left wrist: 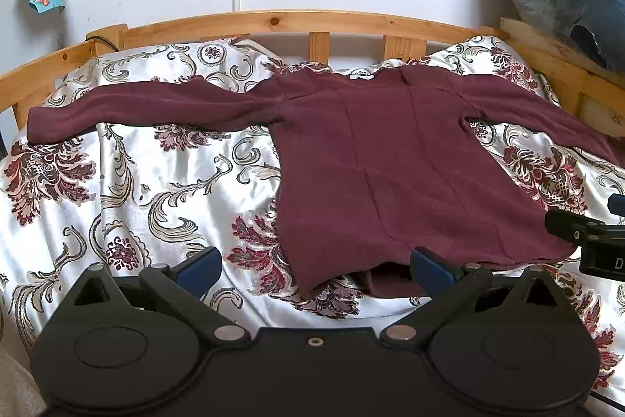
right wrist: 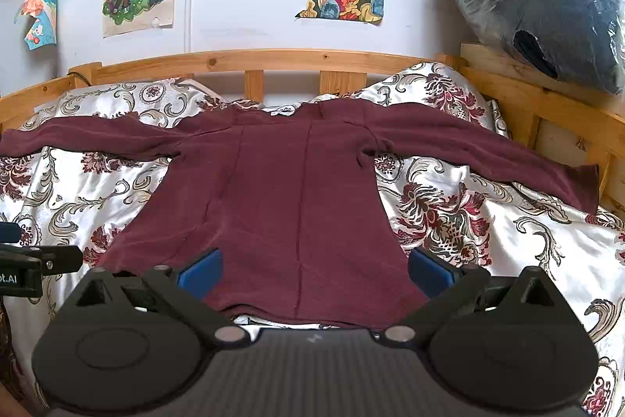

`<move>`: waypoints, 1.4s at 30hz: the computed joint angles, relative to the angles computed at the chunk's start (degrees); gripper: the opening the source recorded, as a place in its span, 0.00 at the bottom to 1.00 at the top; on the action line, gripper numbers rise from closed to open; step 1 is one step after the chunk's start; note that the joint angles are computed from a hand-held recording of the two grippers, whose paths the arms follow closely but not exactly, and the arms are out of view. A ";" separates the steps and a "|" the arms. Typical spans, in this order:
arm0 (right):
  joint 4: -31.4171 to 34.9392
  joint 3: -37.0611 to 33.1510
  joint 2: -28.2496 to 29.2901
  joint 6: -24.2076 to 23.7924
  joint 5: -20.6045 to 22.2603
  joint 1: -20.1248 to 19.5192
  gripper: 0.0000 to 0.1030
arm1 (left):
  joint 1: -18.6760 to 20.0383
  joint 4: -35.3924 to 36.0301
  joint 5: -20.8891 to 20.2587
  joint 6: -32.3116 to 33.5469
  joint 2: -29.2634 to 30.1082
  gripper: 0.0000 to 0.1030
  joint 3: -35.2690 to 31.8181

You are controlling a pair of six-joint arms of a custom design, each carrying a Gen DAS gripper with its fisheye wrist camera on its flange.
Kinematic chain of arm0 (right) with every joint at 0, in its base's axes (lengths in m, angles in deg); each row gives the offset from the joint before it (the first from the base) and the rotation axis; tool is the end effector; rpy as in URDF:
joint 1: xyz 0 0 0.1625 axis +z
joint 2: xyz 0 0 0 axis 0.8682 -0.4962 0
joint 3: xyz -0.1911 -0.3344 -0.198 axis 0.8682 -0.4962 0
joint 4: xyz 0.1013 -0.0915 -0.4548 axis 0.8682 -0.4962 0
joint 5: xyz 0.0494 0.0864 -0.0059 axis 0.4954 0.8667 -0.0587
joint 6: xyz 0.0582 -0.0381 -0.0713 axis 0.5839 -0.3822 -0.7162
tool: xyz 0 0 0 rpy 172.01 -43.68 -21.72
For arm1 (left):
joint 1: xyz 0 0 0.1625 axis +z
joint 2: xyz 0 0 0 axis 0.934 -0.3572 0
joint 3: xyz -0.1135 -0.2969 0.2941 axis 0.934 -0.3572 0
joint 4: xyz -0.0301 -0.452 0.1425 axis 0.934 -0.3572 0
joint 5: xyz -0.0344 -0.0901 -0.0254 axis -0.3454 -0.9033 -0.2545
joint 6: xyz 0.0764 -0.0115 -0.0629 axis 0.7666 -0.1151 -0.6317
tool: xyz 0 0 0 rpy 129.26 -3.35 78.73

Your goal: Fold small clothes

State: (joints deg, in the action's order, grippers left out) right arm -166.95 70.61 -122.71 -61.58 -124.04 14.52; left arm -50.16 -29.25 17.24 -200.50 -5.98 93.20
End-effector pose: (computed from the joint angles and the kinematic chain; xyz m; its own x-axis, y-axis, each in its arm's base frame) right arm 0.0236 -0.4983 0.3325 -0.5896 -0.5935 0.5478 -0.8073 0.4130 -0.4215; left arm -0.3438 -0.3554 -0.0444 -0.6334 -0.4614 -0.6212 0.4073 0.4839 -0.7746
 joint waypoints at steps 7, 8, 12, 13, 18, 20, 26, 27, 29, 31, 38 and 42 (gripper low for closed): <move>-0.02 -0.01 0.03 -0.01 -0.07 -0.01 1.00 | 0.01 0.06 -0.05 0.00 0.04 0.99 -0.05; -0.02 -0.01 0.03 -0.01 -0.07 -0.01 1.00 | 0.01 0.01 -0.05 0.03 0.04 0.99 -0.02; -0.05 0.00 0.05 0.00 -0.09 -0.02 1.00 | 0.00 0.05 -0.02 -0.03 0.04 0.99 -0.04; -0.09 0.04 0.01 0.03 -0.14 0.01 1.00 | 0.02 -0.01 -0.02 -0.04 0.04 0.99 0.01; -0.17 0.08 0.03 0.03 -0.15 -0.06 1.00 | 0.00 0.01 -0.01 -0.02 0.03 0.99 -0.02; -0.19 0.11 0.01 0.00 -0.12 -0.07 1.00 | 0.00 0.01 -0.01 -0.02 0.03 0.99 -0.02; -0.31 0.14 -0.04 0.06 -0.23 -0.05 1.00 | 0.00 -0.03 -0.04 0.02 0.01 0.99 0.01; -0.28 0.13 -0.04 0.04 -0.19 -0.05 1.00 | 0.00 -0.07 -0.04 0.04 0.01 0.99 0.03; -0.50 0.15 0.02 -0.22 0.08 -0.21 1.00 | 0.02 -0.20 -0.07 0.17 0.07 0.99 -0.03; -0.52 0.16 0.06 -0.48 0.26 -0.33 1.00 | 0.04 -0.22 -0.05 0.22 0.12 0.99 -0.04; -0.36 0.23 -0.07 -0.54 -0.22 -0.28 1.00 | 0.18 -1.93 -0.32 1.01 0.02 0.99 0.37; 0.05 0.13 0.11 -0.08 -0.86 -0.29 1.00 | 0.38 -3.57 -0.69 1.83 -0.24 0.99 0.80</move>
